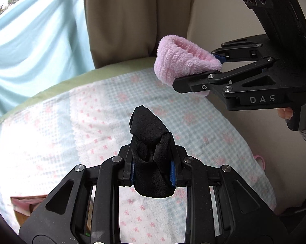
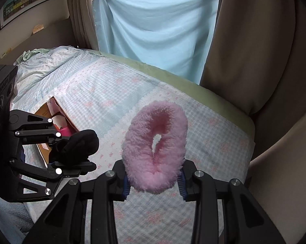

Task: Organize soft objects
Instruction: 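Carry the sock with left tool while right tool carries the scrunchie to the box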

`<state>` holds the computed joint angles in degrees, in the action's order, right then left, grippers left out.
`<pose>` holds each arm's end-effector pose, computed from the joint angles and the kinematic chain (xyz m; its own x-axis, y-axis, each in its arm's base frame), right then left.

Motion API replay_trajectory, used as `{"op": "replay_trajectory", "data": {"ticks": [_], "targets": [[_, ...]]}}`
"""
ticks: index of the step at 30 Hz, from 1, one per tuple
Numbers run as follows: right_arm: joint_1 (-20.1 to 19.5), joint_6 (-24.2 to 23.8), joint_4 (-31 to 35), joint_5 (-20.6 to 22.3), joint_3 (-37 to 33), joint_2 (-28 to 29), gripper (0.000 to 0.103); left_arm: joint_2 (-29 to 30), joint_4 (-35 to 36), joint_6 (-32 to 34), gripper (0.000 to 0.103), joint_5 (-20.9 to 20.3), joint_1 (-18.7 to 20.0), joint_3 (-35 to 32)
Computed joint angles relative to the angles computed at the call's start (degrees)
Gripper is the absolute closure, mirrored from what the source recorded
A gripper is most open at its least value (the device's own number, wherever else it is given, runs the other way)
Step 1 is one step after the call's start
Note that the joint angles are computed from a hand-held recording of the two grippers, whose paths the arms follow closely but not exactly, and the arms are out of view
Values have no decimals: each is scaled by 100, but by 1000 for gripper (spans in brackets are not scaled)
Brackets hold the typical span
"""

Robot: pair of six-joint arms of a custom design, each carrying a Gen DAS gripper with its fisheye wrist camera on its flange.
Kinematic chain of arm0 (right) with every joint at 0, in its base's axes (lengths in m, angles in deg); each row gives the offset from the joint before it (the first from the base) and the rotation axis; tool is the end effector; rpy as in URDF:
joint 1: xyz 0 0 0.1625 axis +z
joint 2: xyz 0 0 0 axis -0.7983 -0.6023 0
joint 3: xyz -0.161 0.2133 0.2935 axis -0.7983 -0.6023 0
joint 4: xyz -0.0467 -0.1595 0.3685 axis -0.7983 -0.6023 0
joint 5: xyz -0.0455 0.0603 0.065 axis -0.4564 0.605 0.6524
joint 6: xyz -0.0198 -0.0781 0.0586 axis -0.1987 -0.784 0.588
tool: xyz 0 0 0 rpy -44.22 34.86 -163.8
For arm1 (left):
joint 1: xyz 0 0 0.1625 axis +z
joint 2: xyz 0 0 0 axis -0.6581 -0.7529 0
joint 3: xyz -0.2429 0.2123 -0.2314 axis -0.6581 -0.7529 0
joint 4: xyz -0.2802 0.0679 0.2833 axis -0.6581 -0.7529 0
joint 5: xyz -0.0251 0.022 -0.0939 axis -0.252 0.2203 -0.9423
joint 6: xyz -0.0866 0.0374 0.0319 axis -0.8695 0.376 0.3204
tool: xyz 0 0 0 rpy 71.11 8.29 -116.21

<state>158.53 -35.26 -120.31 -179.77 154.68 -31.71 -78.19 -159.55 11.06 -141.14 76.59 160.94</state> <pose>0.2192 -0.5229 0.4357 -0.6695 -0.1920 0.7176 -0.5703 0.7518 -0.3309 -0.4837 -0.5536 0.1324 -0.4503 0.8055 -0.3851 0.8828 0.4664 -0.0566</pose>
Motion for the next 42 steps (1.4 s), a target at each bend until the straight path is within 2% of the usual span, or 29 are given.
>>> {"op": "replay_trajectory", "data": {"ticks": [5, 9, 14, 17, 24, 31, 34, 42], "targets": [[877, 976, 398, -788, -352, 322, 69, -690, 385, -61, 82, 41, -39, 17], [1502, 1834, 740, -1185, -737, 798, 69, -1170, 842, -81, 82, 75, 74, -63], [2061, 2903, 1092, -1494, -1232, 1584, 69, -1708, 1442, 120, 81, 73, 398, -240], [2249, 3491, 1156, -1476, -1498, 2071, 69, -1950, 1809, 336, 81, 111, 640, -386], [2361, 4808, 1396, -1374, -2142, 3148, 69, -2221, 2745, 881, 81, 165, 1326, -914], [2257, 6124, 1805, -1205, -2708, 3890, 69, -2031, 3277, 1283, 81, 322, 1907, -1277], [2128, 6351, 2016, -1079, -2910, 4103, 69, -1918, 3424, 1339, 81, 305, 2134, -1401], [1690, 6445, 2668, -731, -3373, 4521, 69, -1377, 3812, 1631, 82, 429, 2523, -1661]]}}
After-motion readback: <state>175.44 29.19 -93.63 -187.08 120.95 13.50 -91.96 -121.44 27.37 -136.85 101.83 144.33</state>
